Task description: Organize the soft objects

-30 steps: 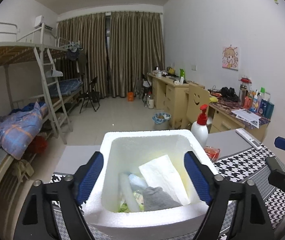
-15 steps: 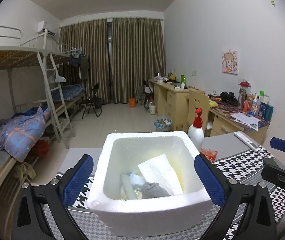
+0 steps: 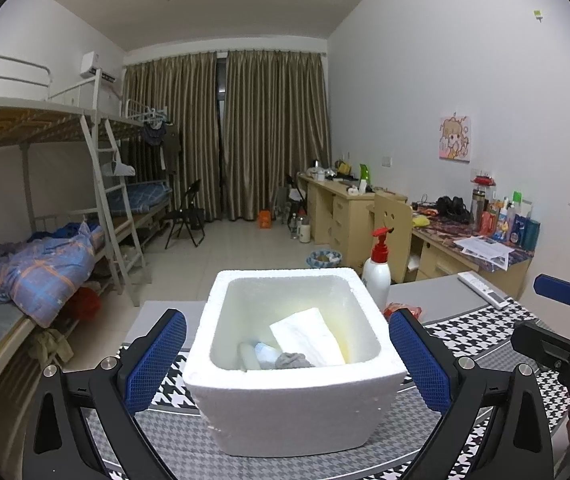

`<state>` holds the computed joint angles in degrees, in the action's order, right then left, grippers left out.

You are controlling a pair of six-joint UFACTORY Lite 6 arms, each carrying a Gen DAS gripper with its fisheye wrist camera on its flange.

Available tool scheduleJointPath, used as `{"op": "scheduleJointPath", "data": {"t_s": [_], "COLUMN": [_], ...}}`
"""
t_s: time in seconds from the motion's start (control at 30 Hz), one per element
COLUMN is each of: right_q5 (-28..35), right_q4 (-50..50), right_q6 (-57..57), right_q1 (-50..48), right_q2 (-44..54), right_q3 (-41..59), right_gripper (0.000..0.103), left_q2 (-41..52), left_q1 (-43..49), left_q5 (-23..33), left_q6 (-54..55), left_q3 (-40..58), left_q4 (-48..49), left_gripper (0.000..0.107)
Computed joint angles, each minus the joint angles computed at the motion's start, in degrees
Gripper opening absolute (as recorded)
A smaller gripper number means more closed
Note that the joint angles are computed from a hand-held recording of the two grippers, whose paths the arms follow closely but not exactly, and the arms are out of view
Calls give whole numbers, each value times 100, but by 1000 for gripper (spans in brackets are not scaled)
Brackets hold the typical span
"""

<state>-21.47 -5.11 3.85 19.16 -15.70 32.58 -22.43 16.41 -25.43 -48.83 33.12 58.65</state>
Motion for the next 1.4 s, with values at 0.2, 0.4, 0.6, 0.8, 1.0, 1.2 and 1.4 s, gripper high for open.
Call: {"op": "scheduleJointPath", "data": {"t_s": [0.2,0.4,0.6,0.8,1.0,1.2,1.4], "right_q5": [-47,98,237,309,336,5,-436], "right_q4": [-261,307,674,617,831,2611,3488], "right_q6": [267,-194,-598,-463,-618,-2219,-2913], "right_q1": [-59,80,180,88,75,609,934], "right_q2": [-506,-944,-1526,-2032,-2535,-2847,-3040], "right_q3": [-364,-659,-992,-1302,-1638,-2041,-2456], "right_gripper": [102,102,102,102,102,102,102], "left_q2": [-581,-1196,-1949,-2376,-2837,-3322,-3646], "left_q1": [186,394,543,558,625,739,821], "left_q5": [-103,-230,-283,-213,-283,-319,-403], "left_q6": [-367,-898,-1486,-1958,-2261,-2236,-2079], "left_q3": [-355,-690,-1041,-1224,-1442,-1850,-2264], "left_q4": [324,874,1494,1914,2192,2094,1883], "left_gripper": [102,102,102,102,102,102,102]}}
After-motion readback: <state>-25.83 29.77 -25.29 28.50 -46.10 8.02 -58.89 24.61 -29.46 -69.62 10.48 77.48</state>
